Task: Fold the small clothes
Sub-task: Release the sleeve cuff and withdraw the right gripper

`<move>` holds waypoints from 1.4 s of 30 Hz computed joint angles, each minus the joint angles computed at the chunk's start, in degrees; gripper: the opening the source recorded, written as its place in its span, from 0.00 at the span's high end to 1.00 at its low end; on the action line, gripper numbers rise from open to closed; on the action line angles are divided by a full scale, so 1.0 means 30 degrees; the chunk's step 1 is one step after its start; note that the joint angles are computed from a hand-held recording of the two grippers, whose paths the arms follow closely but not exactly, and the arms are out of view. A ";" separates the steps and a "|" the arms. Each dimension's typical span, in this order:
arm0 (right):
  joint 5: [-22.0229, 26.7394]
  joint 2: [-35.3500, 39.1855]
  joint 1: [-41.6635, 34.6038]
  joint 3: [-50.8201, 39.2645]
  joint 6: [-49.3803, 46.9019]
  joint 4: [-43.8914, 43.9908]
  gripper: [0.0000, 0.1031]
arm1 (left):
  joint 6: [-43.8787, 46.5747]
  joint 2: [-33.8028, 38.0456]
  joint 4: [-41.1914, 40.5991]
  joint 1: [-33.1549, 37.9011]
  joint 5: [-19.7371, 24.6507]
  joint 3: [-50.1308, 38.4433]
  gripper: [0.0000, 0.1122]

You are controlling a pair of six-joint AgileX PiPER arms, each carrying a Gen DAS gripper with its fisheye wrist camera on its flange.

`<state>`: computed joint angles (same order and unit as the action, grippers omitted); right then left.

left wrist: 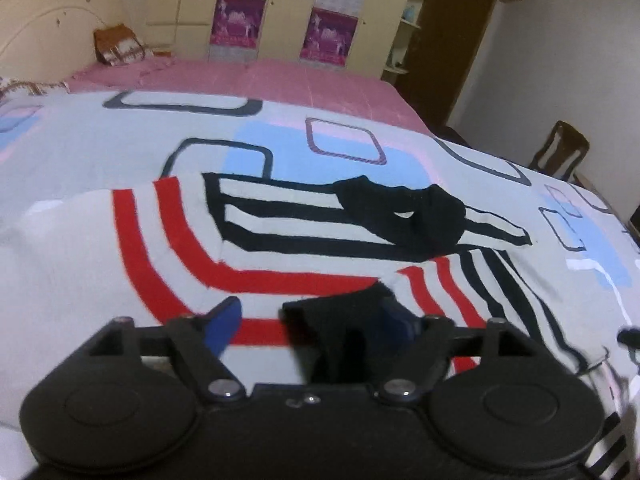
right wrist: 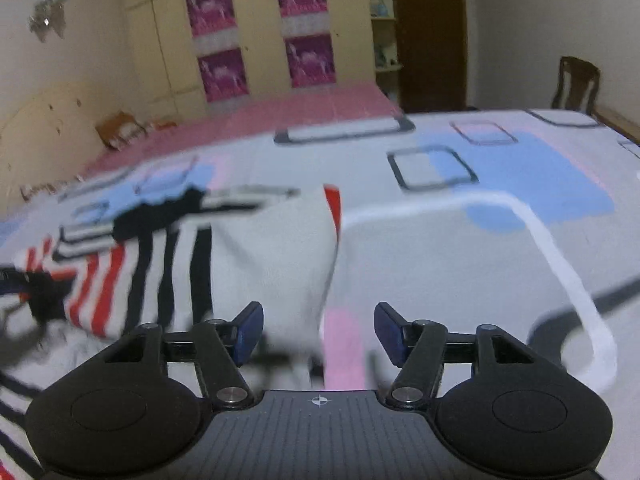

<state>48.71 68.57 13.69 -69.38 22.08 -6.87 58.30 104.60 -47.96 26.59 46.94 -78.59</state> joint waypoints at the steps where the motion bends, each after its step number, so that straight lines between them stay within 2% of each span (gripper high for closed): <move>1: -0.0372 0.0659 -0.0727 -0.0491 -0.0803 0.0839 0.42 | -0.1200 0.0735 0.0691 -0.0195 0.0666 -0.1021 0.46; 2: -0.0782 0.1474 -0.1473 -0.1071 -0.1487 0.1832 0.42 | -0.1814 0.1195 0.0943 -0.0312 0.1013 -0.1561 0.50; 4: -0.1615 0.3297 -0.2981 -0.2258 -0.3046 0.4389 0.42 | -0.2377 0.1792 0.1046 -0.0595 0.1085 -0.2105 0.52; 5: -0.1806 0.4362 -0.3438 -0.3033 -0.3589 0.5080 0.45 | -0.2298 0.1805 0.0977 -0.0715 0.0835 -0.2024 0.58; 6: -0.1914 0.5392 -0.3836 -0.3797 -0.4205 0.5712 0.54 | -0.2116 0.1789 0.0863 -0.0811 0.0624 -0.1900 0.70; 8: -0.1645 0.7456 -0.4613 -0.5395 -0.5305 0.7416 0.59 | -0.1913 0.1894 0.0480 -0.0817 0.0572 -0.1784 0.85; 11: -0.0626 0.9668 -0.5700 -0.7134 -0.6285 0.9440 0.60 | -0.1394 0.1704 -0.0393 -0.0686 0.0293 -0.1151 0.89; 13: 0.0452 1.0810 -0.6695 -0.7836 -0.7744 1.2039 0.62 | -0.0776 0.1456 -0.1147 -0.0536 0.0103 -0.0616 0.90; 14: 0.0658 1.1054 -0.7040 -0.7895 -0.8539 1.3155 0.75 | -0.0213 0.1220 -0.1733 -0.0433 -0.0200 -0.0161 0.91; 15: 0.0700 1.1115 -0.7119 -0.7982 -0.9221 1.3507 0.93 | 0.0871 0.0743 -0.2876 -0.0249 -0.0866 0.0708 0.91; 17: -0.0211 1.0659 -0.6688 -0.7605 -0.9575 1.2250 0.93 | 0.1314 0.0036 -0.3381 -0.0345 -0.2535 0.1930 0.91; 20: -0.1289 1.0361 -0.5815 -0.6756 -0.9415 1.0393 0.93 | 0.1602 -0.0326 -0.3701 -0.0738 -0.3813 0.2991 0.91; 22: -0.1091 1.0292 -0.5752 -0.6852 -0.9166 1.0036 0.92 | 0.0780 -0.0323 -0.3251 -0.0865 -0.3926 0.2805 0.91; 23: -0.1039 1.0210 -0.5737 -0.6855 -0.9214 0.9865 0.91 | 0.0175 -0.0245 -0.2793 -0.0891 -0.3857 0.2558 0.86; 24: -0.1211 1.0006 -0.5467 -0.6812 -0.8528 0.8933 0.76 | -0.0540 -0.0321 -0.2145 -0.0945 -0.3947 0.2385 0.77; 25: -0.1621 0.9616 -0.5092 -0.6616 -0.7494 0.7427 0.56 | -0.1473 -0.0751 -0.1291 -0.1154 -0.4677 0.2530 0.72; 26: -0.2396 0.9011 -0.4960 -0.6022 -0.7191 0.6684 0.54 | -0.1642 -0.1419 -0.0967 -0.1436 -0.5757 0.3059 0.68; 27: -0.2769 0.8491 -0.4911 -0.5624 -0.7292 0.6706 0.54 | -0.1047 -0.2028 -0.1406 -0.1563 -0.6167 0.3440 0.67; 29: -0.2086 0.8196 -0.4749 -0.5777 -0.9009 0.8146 0.57 | 0.0366 -0.2477 -0.3049 -0.1938 -0.5254 0.3405 0.67; 30: -0.1978 0.8118 -0.4171 -0.5791 -0.9914 0.8036 0.71 | 0.0109 -0.2467 -0.2735 -0.2729 -0.4841 0.3074 0.67; 31: -0.1815 0.8175 -0.3565 -0.5895 -1.0692 0.8039 0.78 | -0.0140 -0.2327 -0.2326 -0.3593 -0.4644 0.2741 0.67; 33: -0.1351 0.8646 -0.2492 -0.6334 -1.1612 0.8353 0.78 | -0.1247 -0.1736 -0.1221 -0.5494 -0.4445 0.1962 0.67; 37: -0.0328 0.9823 -0.1763 -0.7498 -1.2656 0.8713 0.78 | -0.3440 -0.0433 0.1386 -0.8100 -0.5568 0.1065 0.65; 38: -0.0704 0.9826 -0.1732 -0.7390 -1.2419 0.7986 0.78 | -0.4119 -0.0209 0.2417 -0.8293 -0.5939 0.0983 0.65; 40: -0.1451 1.0062 -0.1976 -0.7355 -0.9779 0.4986 0.78 | -0.5567 -0.0254 0.4266 -0.8063 -0.7286 0.1440 0.65; 41: -0.1282 1.0478 -0.2625 -0.7696 -0.8600 0.4138 0.78 | -0.5532 -0.0104 0.4225 -0.7556 -0.7543 0.1566 0.66; 42: -0.1029 1.0789 -0.3078 -0.7968 -0.8178 0.4053 0.78 | -0.4895 0.0052 0.3419 -0.6949 -0.7099 0.1434 0.65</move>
